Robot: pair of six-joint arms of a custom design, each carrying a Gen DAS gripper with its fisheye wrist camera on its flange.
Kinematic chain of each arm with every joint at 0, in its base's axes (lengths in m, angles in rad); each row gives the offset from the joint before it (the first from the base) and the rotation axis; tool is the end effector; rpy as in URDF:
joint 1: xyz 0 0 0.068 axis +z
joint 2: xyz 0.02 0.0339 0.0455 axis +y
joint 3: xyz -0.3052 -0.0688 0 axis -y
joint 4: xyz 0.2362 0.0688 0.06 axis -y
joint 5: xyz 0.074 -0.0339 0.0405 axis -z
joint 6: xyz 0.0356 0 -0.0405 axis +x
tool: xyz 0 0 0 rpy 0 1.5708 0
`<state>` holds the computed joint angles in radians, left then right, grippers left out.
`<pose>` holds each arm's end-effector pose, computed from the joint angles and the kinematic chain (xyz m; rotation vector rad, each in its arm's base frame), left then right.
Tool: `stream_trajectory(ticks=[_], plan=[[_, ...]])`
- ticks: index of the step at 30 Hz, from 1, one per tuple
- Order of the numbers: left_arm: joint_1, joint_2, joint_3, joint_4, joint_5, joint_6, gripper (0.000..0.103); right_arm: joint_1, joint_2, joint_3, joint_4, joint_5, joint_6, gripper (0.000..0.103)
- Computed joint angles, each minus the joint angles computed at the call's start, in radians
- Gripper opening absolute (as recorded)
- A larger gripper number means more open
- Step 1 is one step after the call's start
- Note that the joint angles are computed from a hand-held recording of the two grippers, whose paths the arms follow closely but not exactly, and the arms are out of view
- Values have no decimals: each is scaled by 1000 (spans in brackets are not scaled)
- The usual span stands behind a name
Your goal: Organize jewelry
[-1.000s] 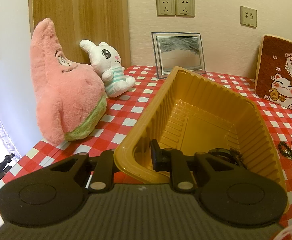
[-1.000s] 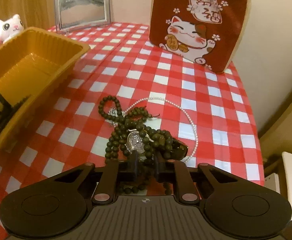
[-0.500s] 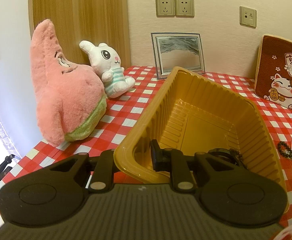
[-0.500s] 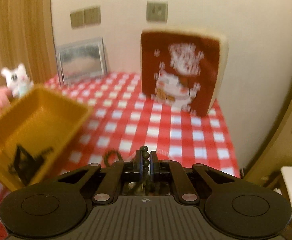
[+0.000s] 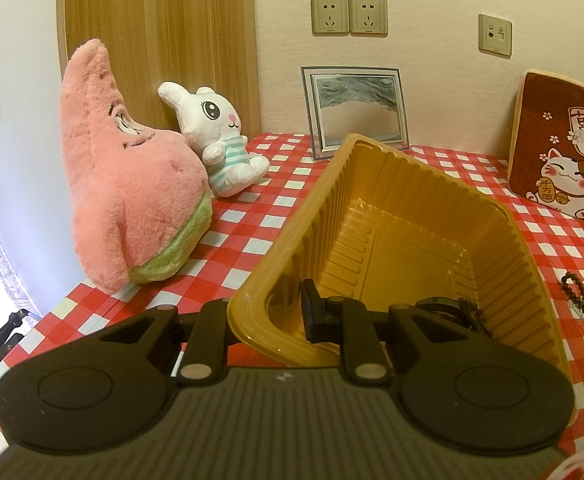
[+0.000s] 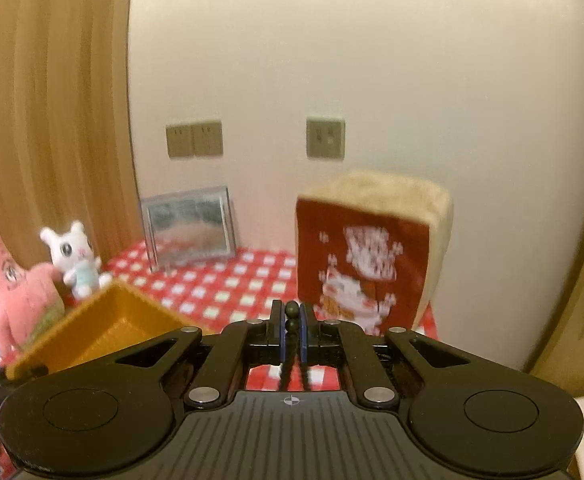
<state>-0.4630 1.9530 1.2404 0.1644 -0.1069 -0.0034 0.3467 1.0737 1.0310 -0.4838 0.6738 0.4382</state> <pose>0.4000 -0.1954 0.2306 0.4207 2.0777 -0.1644 0.1966 0.0474 0.3805 0.4795 1.9209 -0.2010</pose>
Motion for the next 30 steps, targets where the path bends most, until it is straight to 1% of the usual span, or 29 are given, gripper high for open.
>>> stream_trajectory(ticks=[4, 12, 23, 30], plan=[[0, 0, 0, 0, 0, 0, 17, 0, -13, 68, -24, -1, -38, 7], [-1, -1, -2, 3, 0, 1, 17, 12, -5, 224, -112, -6, -108, 7], [-3, 0, -1, 3, -1, 1, 17, 44, 18, 420, -154, 40, -258, 7], [-3, -1, -2, 3, -2, 1, 17, 34, 45, 540, -198, 16, -315, 7]])
